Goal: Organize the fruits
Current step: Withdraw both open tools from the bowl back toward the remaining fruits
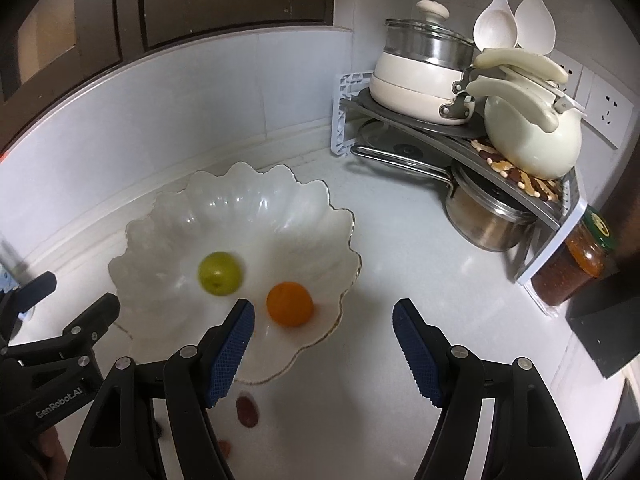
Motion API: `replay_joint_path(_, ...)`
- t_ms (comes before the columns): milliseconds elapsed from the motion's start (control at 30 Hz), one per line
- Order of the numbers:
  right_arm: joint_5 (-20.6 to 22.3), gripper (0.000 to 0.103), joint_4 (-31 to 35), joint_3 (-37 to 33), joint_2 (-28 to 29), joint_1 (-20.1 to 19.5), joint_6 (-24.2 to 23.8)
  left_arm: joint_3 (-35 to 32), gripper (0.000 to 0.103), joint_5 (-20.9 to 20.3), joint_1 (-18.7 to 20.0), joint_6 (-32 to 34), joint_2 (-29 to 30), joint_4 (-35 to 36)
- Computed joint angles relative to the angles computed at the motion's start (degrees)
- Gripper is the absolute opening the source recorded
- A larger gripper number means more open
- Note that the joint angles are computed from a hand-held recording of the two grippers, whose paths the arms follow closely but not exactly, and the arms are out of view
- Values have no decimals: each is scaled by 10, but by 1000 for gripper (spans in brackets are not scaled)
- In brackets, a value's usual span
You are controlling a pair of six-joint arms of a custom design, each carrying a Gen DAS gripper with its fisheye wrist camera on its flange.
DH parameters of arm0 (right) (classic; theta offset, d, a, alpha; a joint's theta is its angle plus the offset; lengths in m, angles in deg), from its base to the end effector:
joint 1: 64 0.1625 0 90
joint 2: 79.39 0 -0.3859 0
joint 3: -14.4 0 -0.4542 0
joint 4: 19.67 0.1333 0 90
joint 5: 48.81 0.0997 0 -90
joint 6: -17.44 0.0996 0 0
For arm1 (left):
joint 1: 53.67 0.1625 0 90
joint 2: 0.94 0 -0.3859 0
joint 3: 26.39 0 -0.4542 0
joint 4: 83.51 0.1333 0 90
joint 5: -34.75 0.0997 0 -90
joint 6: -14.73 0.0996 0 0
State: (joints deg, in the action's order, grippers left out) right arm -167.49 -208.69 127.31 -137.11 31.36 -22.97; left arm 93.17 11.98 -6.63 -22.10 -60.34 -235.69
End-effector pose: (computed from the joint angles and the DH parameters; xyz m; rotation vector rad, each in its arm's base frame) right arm 0.1410 -0.5872 0.1218 0.6922 -2.2621 0.7216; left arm -0.1920 -0.5365 0.0657 0.0874 2.0899 -0.9201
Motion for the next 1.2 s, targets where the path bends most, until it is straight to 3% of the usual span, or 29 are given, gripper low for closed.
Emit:
replay_joint_path(700,33,73,-23,103,-86,-1,-18,72,94,19,-82,-247,-87,228)
replay_joint_path(1200,55,73,-29,165,-134,-1,-40,110,94,5,-134,-428,-146,408)
